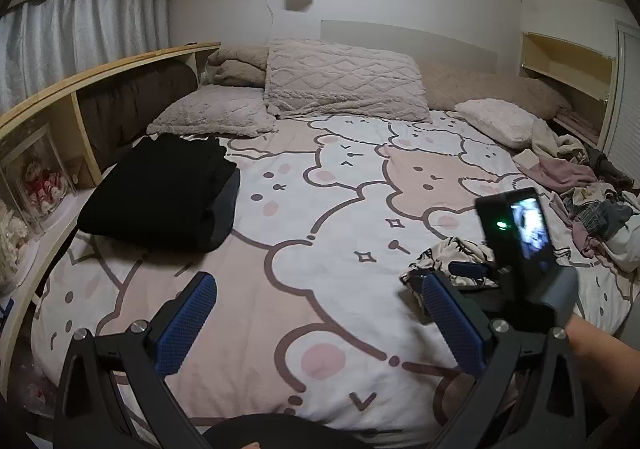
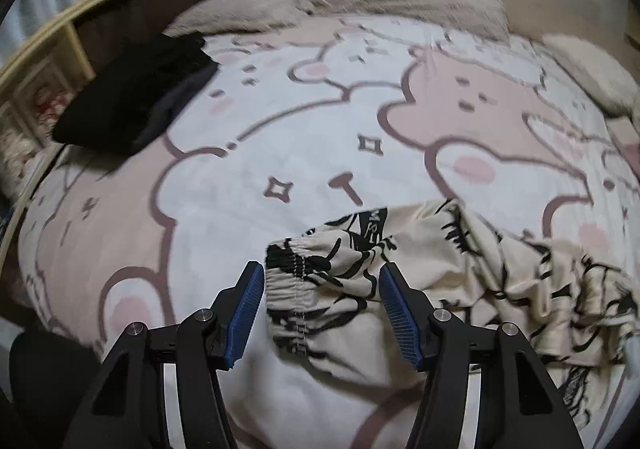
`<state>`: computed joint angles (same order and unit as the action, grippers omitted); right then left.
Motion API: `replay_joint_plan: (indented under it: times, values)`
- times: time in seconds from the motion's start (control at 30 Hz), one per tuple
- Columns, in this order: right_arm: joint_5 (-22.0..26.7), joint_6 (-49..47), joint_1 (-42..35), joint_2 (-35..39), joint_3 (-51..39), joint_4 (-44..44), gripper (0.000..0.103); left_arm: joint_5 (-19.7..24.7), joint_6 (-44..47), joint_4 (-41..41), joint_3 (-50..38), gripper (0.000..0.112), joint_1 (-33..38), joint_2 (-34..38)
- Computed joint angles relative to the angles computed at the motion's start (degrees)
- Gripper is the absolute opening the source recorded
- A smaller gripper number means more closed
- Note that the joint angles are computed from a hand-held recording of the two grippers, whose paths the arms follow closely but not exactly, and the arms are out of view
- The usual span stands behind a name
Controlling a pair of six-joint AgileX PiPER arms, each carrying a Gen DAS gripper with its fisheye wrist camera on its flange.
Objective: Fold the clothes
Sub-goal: 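Lift the cream pants with the right tool while the left tool grasps the other cuff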
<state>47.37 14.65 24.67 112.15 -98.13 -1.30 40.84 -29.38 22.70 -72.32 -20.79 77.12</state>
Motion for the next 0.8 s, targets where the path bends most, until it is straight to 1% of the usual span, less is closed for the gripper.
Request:
replay_joint_plan:
  times: [0.03,0.07,0.1,0.13,0.17,0.27,0.33,0.4,0.5,0.57,0.7,0.73,0.8]
  values:
    - [0.8,0.3,0.0,0.9,-0.7,-0.4,0.056,-0.4,0.6,-0.8,0.4,0.103,0.5,-0.1]
    - [1.6,0.6,-0.1,1.8,-1.4,-0.8,0.037,-0.9,1.4,-1.6,0.8,0.103,1.1,-0.1]
    - [1.3,0.4,-0.3,1.6,-0.9,-0.3,0.031,-1.2,2.1,-2.6,1.0,0.103,1.4,0.0]
    - [-0.3,0.9,-0.8,-0.4,1.7,0.0,0.026,-1.6,2.8,-3.6,1.2,0.103,1.6,0.1]
    - [-1.8,1.3,-1.3,-2.4,4.2,0.4,0.023,-2.0,3.5,-4.6,1.3,0.103,1.9,0.3]
    - [-3.5,-0.3,-4.3,-8.6,9.1,5.8,0.022,-3.0,5.4,-6.4,1.0,0.103,1.4,1.2]
    - [-3.9,-5.4,-7.6,-14.1,12.0,13.0,0.022,-3.7,6.7,-6.9,-0.1,0.103,0.3,2.3]
    - [-3.2,-11.2,-11.0,-19.8,13.6,19.5,0.021,-5.3,7.1,-6.3,-1.1,0.103,-1.4,3.3]
    - [0.6,-18.6,-16.9,-24.7,11.7,30.2,0.021,-7.8,8.3,-6.5,-2.5,0.103,-3.8,4.1]
    - [2.9,-22.2,-20.3,-26.8,9.5,35.2,0.021,-9.5,10.2,-8.0,-3.2,0.103,-5.3,4.1]
    - [8.2,-28.3,-25.8,-28.2,2.7,45.2,0.021,-12.7,15.1,-11.6,-3.4,0.103,-7.4,2.5]
    - [9.1,-29.2,-26.4,-28.4,1.0,46.0,0.021,-13.4,17.5,-13.6,-3.5,0.103,-7.5,1.8]
    - [8.5,-30.2,-25.3,-29.4,-1.7,42.1,0.021,-14.0,23.1,-18.7,-4.0,0.103,-7.4,0.5]
